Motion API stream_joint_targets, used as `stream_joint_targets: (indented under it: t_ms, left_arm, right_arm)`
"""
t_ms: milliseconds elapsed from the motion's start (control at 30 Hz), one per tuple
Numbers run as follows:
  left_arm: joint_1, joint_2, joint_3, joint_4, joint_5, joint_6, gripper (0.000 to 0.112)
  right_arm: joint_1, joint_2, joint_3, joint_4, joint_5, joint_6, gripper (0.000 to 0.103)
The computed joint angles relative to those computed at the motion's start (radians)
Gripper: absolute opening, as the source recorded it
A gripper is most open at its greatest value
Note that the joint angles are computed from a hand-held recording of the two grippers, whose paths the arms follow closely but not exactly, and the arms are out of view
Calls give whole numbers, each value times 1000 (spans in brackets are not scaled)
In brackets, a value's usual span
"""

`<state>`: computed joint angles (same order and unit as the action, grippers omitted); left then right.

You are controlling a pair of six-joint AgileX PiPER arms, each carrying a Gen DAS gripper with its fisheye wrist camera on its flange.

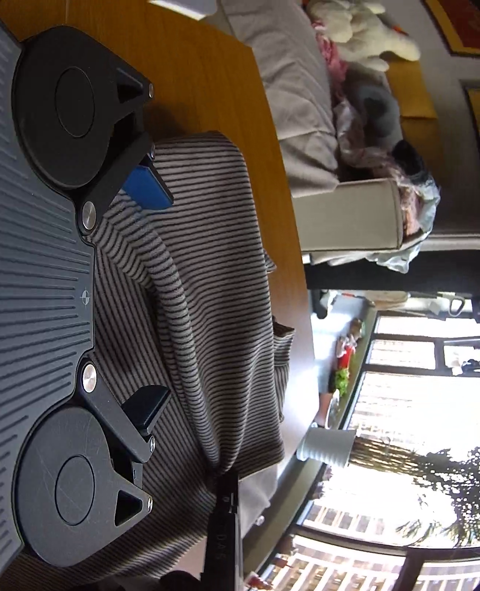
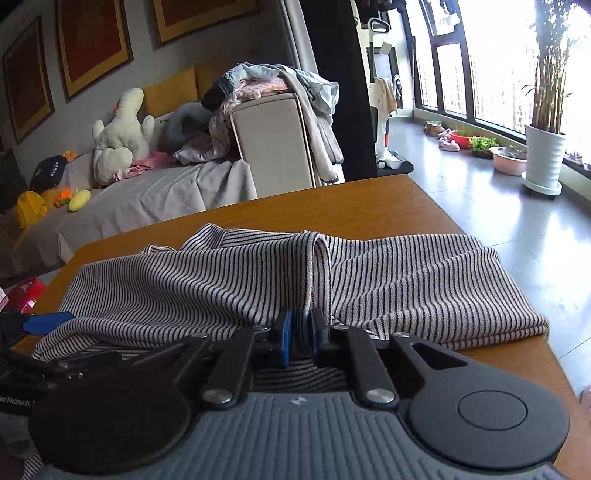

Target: Fold clothes

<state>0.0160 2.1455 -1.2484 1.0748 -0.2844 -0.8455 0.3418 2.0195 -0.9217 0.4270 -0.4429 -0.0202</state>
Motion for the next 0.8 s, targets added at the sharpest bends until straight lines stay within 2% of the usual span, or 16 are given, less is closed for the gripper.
stream_joint_targets:
  t_ms: [67, 233, 333, 367, 400, 467, 533, 600, 667, 700, 800]
  left_arm:
    - [15, -30, 64, -166, -5, 182, 103]
    - [71, -91, 174, -348, -7, 389, 103]
    - [102, -127, 228, -438, -2, 508, 103]
    - [114, -134, 241, -444, -4, 521, 103]
    - [127, -143, 254, -438, -9, 524, 103]
    - [153, -160, 279, -422, -19, 528, 103]
    - [173, -168, 291, -414, -24, 527, 103]
    - [186, -175, 298, -386, -29, 496, 103]
    - [187, -177, 300, -412, -29, 512, 103]
    - [184, -179, 304, -434, -30, 535, 103]
    - [186, -182, 309, -427, -38, 527, 103]
  right_arm:
    - [24, 1, 3, -23, -5, 33, 15]
    - [83, 13, -16, -111, 3, 140, 20]
    - [126, 23, -34, -141, 6, 178, 28]
    - [140, 25, -40, -159, 9, 194, 38]
    - [154, 26, -46, -188, 14, 212, 53]
    - [190, 31, -61, -172, 24, 179, 61]
    - [215, 28, -58, -154, 15, 166, 61]
    - [210, 9, -22, -180, -18, 225, 55]
    - [186, -35, 49, -166, -62, 284, 39]
    - [172, -64, 94, -113, -86, 276, 30]
    - [132, -150, 208, 103, -136, 212, 30]
